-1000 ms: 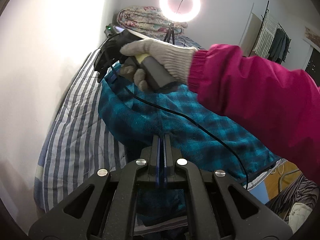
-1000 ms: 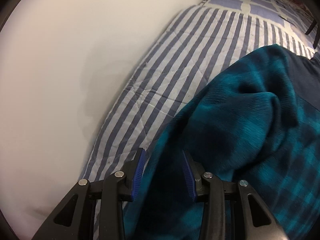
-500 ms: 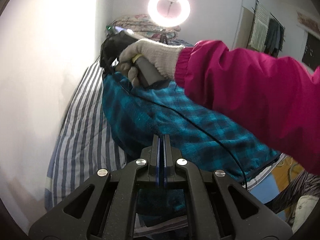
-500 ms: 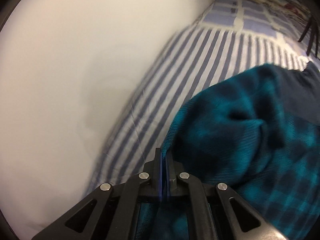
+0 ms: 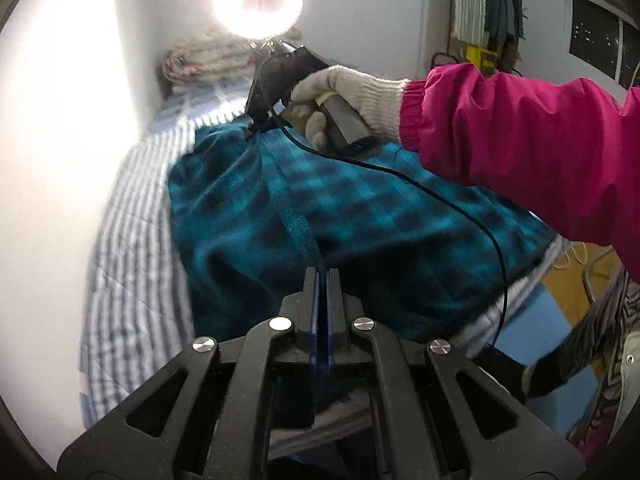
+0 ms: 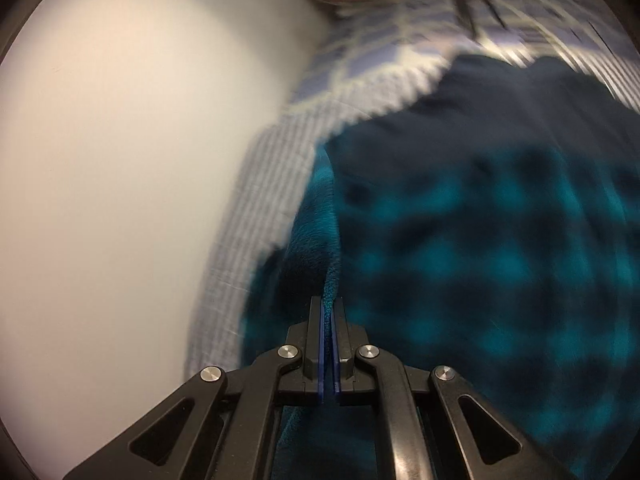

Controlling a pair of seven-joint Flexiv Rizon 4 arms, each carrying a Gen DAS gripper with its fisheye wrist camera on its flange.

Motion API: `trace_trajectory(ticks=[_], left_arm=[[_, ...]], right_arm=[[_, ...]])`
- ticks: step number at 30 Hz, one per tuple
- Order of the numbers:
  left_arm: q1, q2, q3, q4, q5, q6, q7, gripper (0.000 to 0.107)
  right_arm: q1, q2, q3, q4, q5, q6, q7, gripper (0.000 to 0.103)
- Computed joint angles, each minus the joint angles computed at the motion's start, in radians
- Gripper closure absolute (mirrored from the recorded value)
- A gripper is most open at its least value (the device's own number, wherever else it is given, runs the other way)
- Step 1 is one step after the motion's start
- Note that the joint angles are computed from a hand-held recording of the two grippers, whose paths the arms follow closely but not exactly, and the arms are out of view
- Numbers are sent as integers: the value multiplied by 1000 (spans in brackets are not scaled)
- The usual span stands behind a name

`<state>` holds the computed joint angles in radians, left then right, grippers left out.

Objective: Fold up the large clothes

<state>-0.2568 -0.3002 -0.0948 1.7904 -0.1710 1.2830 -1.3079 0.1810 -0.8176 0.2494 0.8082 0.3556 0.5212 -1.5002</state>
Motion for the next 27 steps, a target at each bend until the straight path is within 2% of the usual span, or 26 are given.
trace_trajectory(ticks=[1,3,4,5,7,9,11,13,15,17,20,24,25,26,27], left_arm=[[10,3,-18,10,-22,-11,21,107],[32,19,-55,40,-90,-28,71,99],[53,35,-85,70,-158,-29,114,84],[65,48,-106,96,-220,-17,150,67],[100,94,-166,176,-423,55,270,60],[110,124,-180,220,-579,107,345,60],[105,133,-151,240,-662,138,327,60],[116,135,-141,248,-808,113,348,60],[116,121,-115,248,-891,80,336,60],[114,106,-84,242,-904,17,313,60],[122,77,-77,226,-994,-108,322,60],[108,31,-67,181,-980,-158,293,60],[108,19,-66,167,-968,-164,286,70],[110,9,-62,156,-946,-174,267,105],[111,-4,-59,146,-927,-177,233,106]], right_arm=[[11,14,-26,49,-29,5,18,97],[19,42,-48,119,-70,10,31,87],[15,58,-46,153,-74,26,28,79],[1,81,-33,191,-64,43,10,79],[-16,127,-20,254,-57,64,-17,74],[-44,175,3,311,-28,69,-62,73],[-76,230,26,377,17,66,-119,68],[-114,324,52,483,82,55,-184,68],[-133,389,60,554,139,20,-236,66],[-144,452,58,628,181,-14,-282,63],[-147,524,51,727,250,-51,-329,63],[-123,549,17,781,310,-66,-354,63],[-113,548,7,785,324,-64,-353,63],[-104,536,-2,773,337,-67,-348,64],[-105,534,-6,776,360,-73,-351,67]])
